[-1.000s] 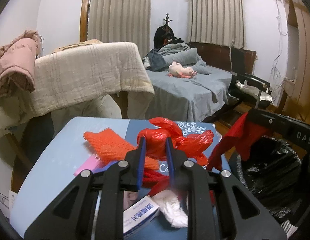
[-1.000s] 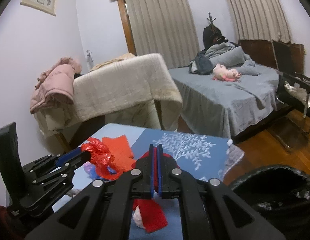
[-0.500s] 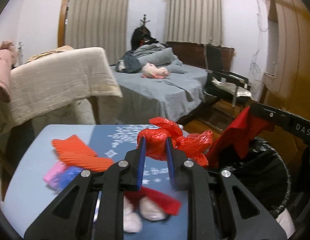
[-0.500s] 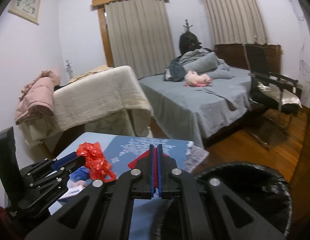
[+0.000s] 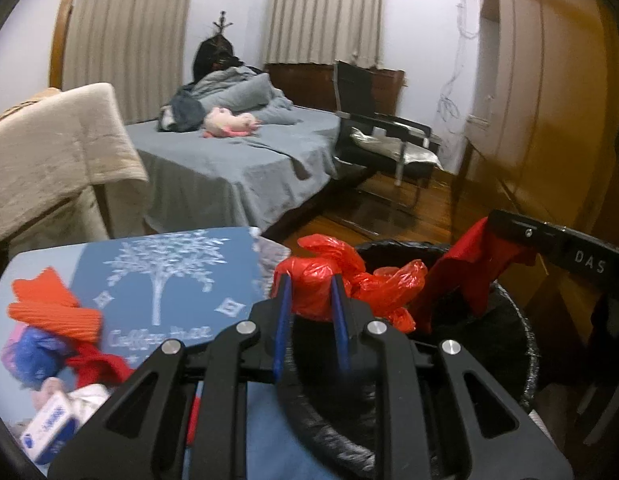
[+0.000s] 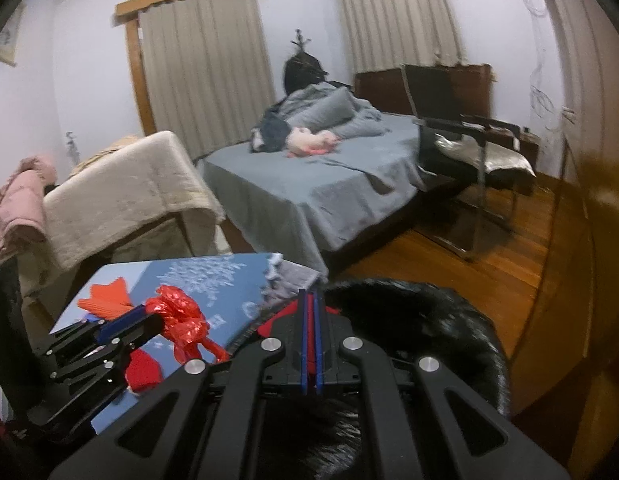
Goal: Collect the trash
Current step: 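Carry both red items over the black bin and open both tools, then move both open tools back over the cluttered table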
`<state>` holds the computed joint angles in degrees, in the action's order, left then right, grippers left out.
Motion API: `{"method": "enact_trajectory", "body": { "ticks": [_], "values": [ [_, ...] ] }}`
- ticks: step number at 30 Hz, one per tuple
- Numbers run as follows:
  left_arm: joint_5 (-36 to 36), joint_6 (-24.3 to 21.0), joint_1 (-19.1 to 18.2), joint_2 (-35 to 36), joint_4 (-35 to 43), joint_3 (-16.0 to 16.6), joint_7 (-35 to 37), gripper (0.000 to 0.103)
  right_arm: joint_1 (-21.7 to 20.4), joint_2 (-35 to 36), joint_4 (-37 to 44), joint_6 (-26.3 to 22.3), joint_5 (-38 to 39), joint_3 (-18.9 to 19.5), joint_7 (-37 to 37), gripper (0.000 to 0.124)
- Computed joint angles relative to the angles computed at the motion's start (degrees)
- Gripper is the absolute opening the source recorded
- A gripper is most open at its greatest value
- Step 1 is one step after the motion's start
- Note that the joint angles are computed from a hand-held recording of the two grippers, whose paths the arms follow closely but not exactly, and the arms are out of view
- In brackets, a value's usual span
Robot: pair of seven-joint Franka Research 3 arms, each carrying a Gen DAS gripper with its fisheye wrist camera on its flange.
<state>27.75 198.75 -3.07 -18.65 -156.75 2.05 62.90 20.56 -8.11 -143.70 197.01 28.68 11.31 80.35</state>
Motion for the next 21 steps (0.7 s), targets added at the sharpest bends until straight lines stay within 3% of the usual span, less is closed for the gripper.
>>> {"method": "enact_trajectory", "body": {
  "ticks": [2, 4, 5, 7, 10, 13, 15, 19, 21],
  "values": [
    [2.7, 0.1, -3.5, 2.1, 1.5, 3.0, -1.6, 0.022, -2.8, -0.3, -0.7, 0.0, 3.4, 2.6, -2.3, 0.003],
    [8.5, -0.1, -8.2, 3.1, 2.6, 8.7, -5.4, 0.025, -5.5, -0.2, -0.5, -0.2, 7.2, 5.4, -5.2, 0.006],
    [10.1, -0.2, -9.4, 3.5, 3.0, 9.9, -6.7, 0.029, -7.0, -0.2, -0.4, -0.2, 9.9, 7.0, -7.1, 0.006],
    [13.3, 0.2, -10.0, 4.2, 3.4, 11.2, -9.5, 0.041, -6.5, -0.3, -0.9, -0.3, 10.8, 6.3, -7.5, 0.013],
    [14.3, 0.7, -6.4, 3.7, 2.8, 8.7, -10.2, 0.047, -7.2, -0.2, -0.9, 0.1, 13.9, 7.6, -9.8, 0.022],
    [11.2, 0.8, -1.0, 2.3, 1.3, 3.6, -8.0, 0.055, -5.9, 0.2, -0.8, 0.8, 14.9, 6.9, -10.9, 0.035],
    [7.6, 1.0, 2.9, 1.1, 0.0, 0.0, -5.2, 0.061, -5.1, 0.6, -0.4, 1.8, 16.5, 7.1, -12.1, 0.057],
    [2.6, 1.0, 6.9, -1.9, -2.6, -2.9, -1.0, 0.072, -1.8, 1.7, 0.3, 4.3, 17.1, 5.6, -13.3, 0.077],
    [-0.4, 1.3, 9.3, -3.0, -3.8, -4.7, 1.4, 0.077, -0.1, 2.4, 0.8, 5.8, 18.4, 5.2, -14.1, 0.093]
  ]
}}
